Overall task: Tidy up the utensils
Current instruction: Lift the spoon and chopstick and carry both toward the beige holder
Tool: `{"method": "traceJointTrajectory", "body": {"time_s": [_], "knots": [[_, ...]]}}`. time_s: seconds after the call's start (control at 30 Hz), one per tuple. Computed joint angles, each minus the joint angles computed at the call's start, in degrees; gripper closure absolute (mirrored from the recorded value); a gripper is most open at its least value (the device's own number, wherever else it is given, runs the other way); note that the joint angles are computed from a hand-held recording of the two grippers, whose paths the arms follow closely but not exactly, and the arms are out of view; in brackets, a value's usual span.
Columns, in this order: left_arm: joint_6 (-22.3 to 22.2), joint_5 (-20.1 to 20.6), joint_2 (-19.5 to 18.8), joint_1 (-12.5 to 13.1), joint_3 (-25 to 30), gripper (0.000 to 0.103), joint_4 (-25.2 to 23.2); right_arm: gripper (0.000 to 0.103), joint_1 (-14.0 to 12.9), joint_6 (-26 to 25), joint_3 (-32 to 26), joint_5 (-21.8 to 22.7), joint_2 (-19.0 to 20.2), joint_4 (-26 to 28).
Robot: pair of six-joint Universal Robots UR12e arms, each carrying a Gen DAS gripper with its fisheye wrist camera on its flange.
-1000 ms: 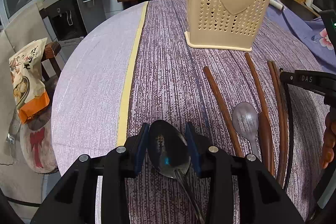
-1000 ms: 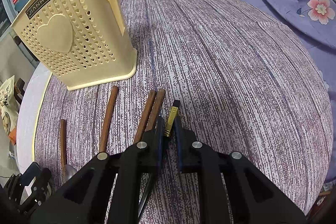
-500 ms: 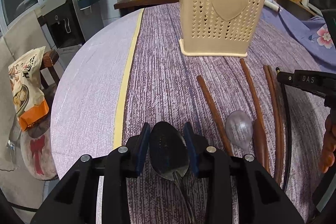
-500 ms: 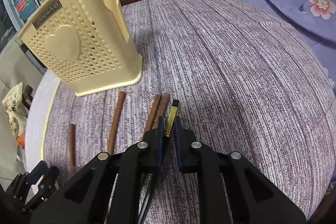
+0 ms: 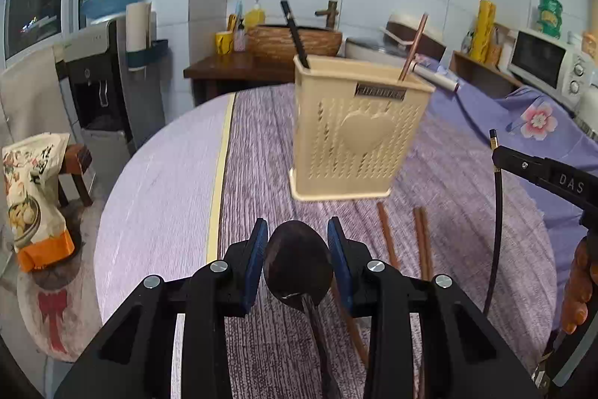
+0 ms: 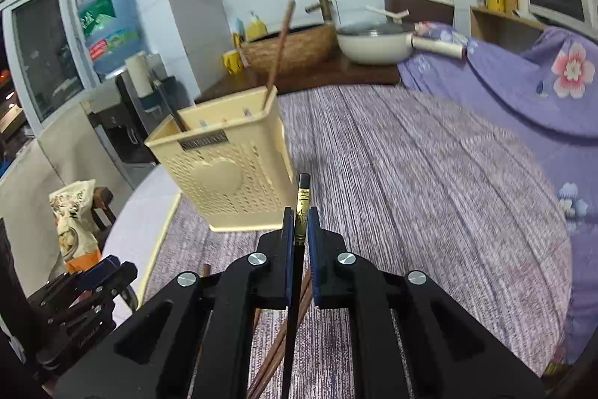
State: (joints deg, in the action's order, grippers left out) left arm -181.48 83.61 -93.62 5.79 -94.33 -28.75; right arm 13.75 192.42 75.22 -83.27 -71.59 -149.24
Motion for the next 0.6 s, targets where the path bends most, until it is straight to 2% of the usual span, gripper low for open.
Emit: {"method": "traceJointTrajectory", "body": {"time_s": [0.3, 0.6], "knots": [[0.6, -1.92, 1.32, 0.45, -0.18, 0.072, 3.8, 0.096, -0.19, -2.6, 2.41, 1.0, -3.59, -3.87], [0.49, -2.94, 1.23, 0.8, 0.35, 0.073, 3.22, 0.096, -0.42, -3.94, 2.72, 1.75, -4.62, -4.53]]}}
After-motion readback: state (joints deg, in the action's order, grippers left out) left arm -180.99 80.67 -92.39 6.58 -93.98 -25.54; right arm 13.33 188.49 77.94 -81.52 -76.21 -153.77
